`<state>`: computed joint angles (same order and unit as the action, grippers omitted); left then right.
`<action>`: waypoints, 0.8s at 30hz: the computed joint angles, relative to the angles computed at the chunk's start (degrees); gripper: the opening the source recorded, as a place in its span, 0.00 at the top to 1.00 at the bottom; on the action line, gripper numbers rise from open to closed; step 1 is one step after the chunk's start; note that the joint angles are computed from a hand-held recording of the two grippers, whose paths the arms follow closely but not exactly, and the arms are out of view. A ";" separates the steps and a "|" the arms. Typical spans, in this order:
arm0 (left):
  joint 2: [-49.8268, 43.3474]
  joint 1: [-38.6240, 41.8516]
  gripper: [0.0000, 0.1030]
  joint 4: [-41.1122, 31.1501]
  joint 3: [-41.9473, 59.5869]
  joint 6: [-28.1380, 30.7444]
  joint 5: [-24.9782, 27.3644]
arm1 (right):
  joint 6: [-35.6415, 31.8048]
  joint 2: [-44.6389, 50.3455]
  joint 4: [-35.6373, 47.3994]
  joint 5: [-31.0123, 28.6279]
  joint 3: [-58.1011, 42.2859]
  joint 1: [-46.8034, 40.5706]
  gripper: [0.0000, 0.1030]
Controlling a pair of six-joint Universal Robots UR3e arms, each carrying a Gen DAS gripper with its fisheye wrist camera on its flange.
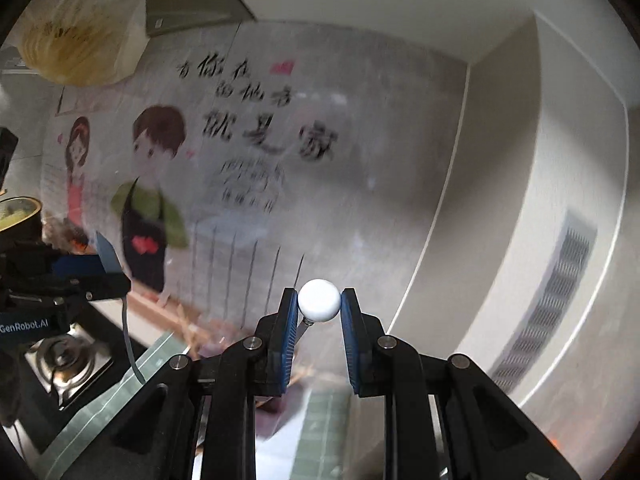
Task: Organize utensils
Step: 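Lift the blue spoon and white-knob spoon and carry both over the purple holder, then lower both spoons into the holder and open both grippers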
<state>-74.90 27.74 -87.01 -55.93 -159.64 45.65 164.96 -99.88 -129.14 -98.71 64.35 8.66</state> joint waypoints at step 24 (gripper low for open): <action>-32.80 -22.75 0.67 26.16 -2.43 -11.87 24.89 | -4.10 25.54 -5.22 6.26 2.46 -3.50 0.81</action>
<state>-107.71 4.99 -60.85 -58.36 -171.51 70.54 160.86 -74.34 -134.36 -92.45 66.81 5.16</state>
